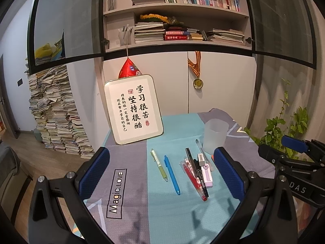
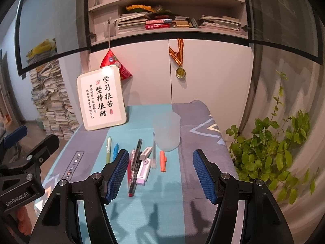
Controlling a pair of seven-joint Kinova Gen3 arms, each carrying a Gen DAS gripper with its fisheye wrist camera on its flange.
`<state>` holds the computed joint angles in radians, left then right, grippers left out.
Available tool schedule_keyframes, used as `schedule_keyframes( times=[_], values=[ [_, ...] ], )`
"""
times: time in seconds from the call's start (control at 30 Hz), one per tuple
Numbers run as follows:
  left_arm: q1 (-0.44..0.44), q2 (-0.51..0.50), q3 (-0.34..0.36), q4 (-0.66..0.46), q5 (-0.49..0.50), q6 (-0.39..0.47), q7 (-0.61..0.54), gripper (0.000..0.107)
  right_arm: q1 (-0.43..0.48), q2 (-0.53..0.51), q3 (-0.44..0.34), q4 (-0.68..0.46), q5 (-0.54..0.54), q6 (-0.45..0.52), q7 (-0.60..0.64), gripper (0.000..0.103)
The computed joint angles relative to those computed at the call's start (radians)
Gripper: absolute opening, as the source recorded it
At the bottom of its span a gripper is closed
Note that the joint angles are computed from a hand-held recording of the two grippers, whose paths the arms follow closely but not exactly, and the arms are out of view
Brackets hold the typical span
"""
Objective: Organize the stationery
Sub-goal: 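Move the right tool to the frosted cup and close on it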
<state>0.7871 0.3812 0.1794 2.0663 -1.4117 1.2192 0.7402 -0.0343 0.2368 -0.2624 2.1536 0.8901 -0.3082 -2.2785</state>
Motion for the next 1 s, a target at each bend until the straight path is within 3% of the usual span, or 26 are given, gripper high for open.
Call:
schedule_keyframes(
  times=[0.17, 0.27, 0.57, 0.73, 0.87, 1.0],
  values=[
    [-0.014, 0.000, -0.004, 0.001, 0.000, -0.018, -0.005, 0.102, 0.026, 0.020, -0.031, -0.026, 0.081, 0.030, -0.071, 0.067],
    [-0.022, 0.001, -0.008, -0.002, 0.003, -0.027, -0.014, 0.102, 0.034, 0.034, -0.045, -0.045, 0.120, 0.048, -0.106, 0.074],
    [-0.054, 0.005, -0.022, -0.003, -0.003, -0.073, -0.022, 0.102, -0.037, 0.061, 0.002, -0.057, -0.093, 0.058, 0.102, 0.074],
    [-0.077, 0.015, -0.034, -0.005, -0.004, -0.102, -0.026, 0.102, 0.081, 0.113, -0.136, -0.102, -0.041, 0.098, 0.062, 0.074],
    [-0.105, 0.028, -0.048, -0.007, 0.005, -0.136, -0.028, 0.102, 0.016, 0.144, -0.084, -0.133, -0.159, 0.127, 0.142, 0.074],
    [-0.147, 0.042, -0.067, -0.005, 0.000, -0.210, -0.030, 0.102, 0.089, 0.221, -0.201, -0.204, -0.147, 0.201, 0.162, 0.074]
  ],
)
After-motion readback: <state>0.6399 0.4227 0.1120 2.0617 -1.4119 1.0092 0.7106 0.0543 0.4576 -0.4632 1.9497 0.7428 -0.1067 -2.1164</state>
